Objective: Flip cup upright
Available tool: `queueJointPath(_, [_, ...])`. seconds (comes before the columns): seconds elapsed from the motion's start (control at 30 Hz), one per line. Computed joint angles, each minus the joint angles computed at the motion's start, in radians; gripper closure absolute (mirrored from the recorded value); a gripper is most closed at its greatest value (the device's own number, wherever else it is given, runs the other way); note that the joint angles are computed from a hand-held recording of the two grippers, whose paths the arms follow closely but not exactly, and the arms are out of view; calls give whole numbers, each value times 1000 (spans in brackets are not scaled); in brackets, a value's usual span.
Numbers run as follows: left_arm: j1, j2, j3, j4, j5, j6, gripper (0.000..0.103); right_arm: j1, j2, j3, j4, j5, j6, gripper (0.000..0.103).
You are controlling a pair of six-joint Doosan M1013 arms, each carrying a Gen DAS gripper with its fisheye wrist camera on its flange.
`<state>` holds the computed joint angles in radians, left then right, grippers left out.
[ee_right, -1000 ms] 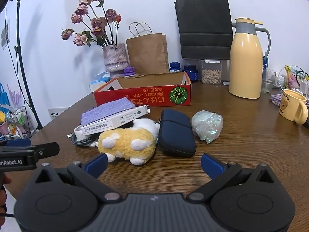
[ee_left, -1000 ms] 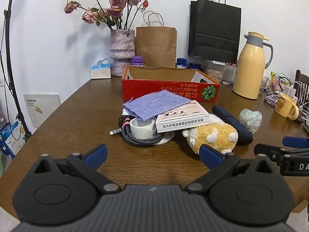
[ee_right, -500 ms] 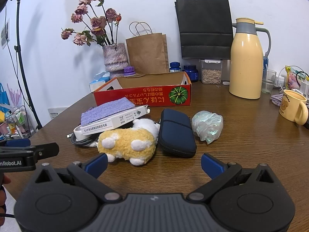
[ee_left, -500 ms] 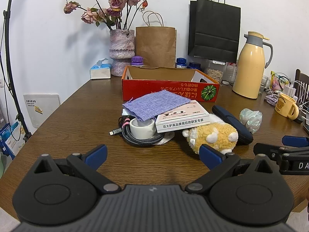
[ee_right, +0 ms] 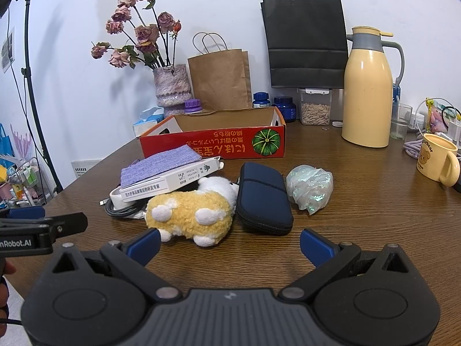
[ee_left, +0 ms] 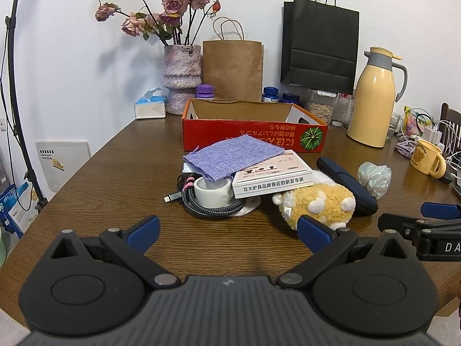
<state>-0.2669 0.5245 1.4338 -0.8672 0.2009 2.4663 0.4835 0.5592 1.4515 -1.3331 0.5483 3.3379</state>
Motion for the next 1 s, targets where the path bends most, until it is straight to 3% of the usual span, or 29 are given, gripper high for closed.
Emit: queueJointPath(1.0, [-1, 0, 1, -5, -2, 6, 0, 1, -1, 1, -3, 2, 1, 0])
